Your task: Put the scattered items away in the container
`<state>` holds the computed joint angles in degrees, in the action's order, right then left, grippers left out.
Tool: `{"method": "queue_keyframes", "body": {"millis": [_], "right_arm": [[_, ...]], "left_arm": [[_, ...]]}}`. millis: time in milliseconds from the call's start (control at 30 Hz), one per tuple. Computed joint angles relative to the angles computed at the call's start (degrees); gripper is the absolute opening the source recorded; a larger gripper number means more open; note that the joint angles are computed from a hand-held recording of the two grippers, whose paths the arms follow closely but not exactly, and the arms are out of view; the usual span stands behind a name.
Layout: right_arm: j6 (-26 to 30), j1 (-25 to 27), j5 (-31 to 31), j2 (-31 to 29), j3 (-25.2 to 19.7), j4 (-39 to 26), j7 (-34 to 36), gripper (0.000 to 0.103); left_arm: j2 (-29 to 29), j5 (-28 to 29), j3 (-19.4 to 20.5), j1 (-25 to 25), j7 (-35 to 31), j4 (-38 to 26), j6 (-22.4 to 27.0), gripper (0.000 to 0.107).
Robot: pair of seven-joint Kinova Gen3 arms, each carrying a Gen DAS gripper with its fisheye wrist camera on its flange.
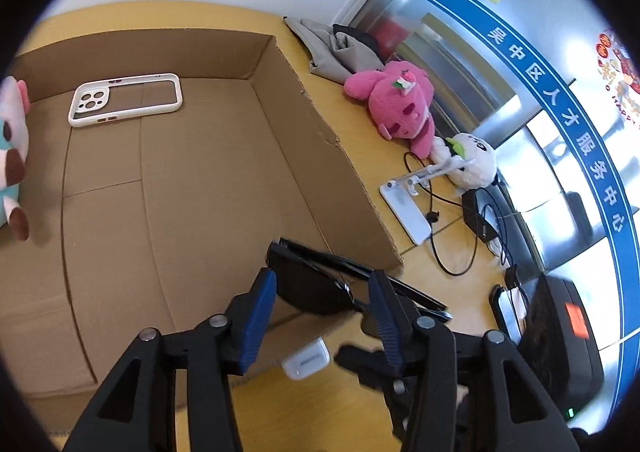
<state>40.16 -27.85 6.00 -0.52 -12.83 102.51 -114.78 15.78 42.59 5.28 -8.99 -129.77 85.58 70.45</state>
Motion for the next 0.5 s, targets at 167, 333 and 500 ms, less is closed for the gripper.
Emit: {"method": "queue_keyframes", "body": {"millis": [167,333,500], "right_arm": [[-2.21,0.88,-4.54,-1.68,0.57,2.13,3.71,0.001],[-4.13,3.11,-4.23,-6.08,-1.16,4.2,5.87,0.01],[-2.51,2.71,-4.95,-12.34,0.78,3.8,9.43,0.07]], "left_arm": [[3.51,-3.9,0.03,1.98,5.52,-3.68,-0.89,0.048],[5.38,-5.49,0.99,1.33,7.27,-5.25,0.43,0.048],[6.03,-6.74,1.79,1.79,7.23,-6.7,1.24,0.049]]}}
